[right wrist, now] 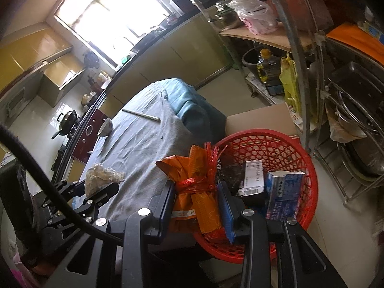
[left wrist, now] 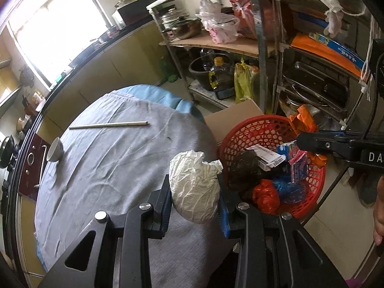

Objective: Collect trash
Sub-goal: 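Lower both tools into the red basket and open them to drop the items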

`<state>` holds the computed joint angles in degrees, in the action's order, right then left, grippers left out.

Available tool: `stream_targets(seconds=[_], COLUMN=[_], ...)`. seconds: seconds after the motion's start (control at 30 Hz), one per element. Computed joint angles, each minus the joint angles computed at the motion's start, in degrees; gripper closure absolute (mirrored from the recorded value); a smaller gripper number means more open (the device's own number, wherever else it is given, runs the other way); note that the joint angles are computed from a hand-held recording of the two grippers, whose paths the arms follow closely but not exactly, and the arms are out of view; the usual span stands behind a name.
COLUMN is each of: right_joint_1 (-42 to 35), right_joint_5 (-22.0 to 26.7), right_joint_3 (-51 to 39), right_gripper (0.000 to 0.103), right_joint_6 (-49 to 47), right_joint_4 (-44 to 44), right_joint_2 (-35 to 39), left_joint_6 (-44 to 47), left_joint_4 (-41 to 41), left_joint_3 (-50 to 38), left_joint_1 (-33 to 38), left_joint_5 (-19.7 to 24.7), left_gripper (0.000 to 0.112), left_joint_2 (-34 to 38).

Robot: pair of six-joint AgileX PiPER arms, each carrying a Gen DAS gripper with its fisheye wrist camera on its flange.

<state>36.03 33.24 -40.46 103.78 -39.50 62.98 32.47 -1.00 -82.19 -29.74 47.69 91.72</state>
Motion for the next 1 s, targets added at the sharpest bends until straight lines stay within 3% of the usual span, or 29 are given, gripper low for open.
stream_targets(seconds=[0.63, 1.0], right_joint_1=[-4.24, -8.35], right_joint_5=[-1.22, -3.59], right_joint_3=[7.75, 10.79], right_gripper=[0.064, 0.064], right_joint_6=[-0.96, -4.44], right_joint_4=[4.26, 8.56], right_joint_2=[-6.99, -7.84], left_joint_6=[-3.42, 3.09], left_joint_4=[3.06, -7.32], left_joint_3=[-0.38, -3.54], left_joint_1=[-7.30, -5.52], left_joint_5=[1.23, 5.49], left_gripper=[0.076, 0.073], left_joint_2=[2.70, 7.40])
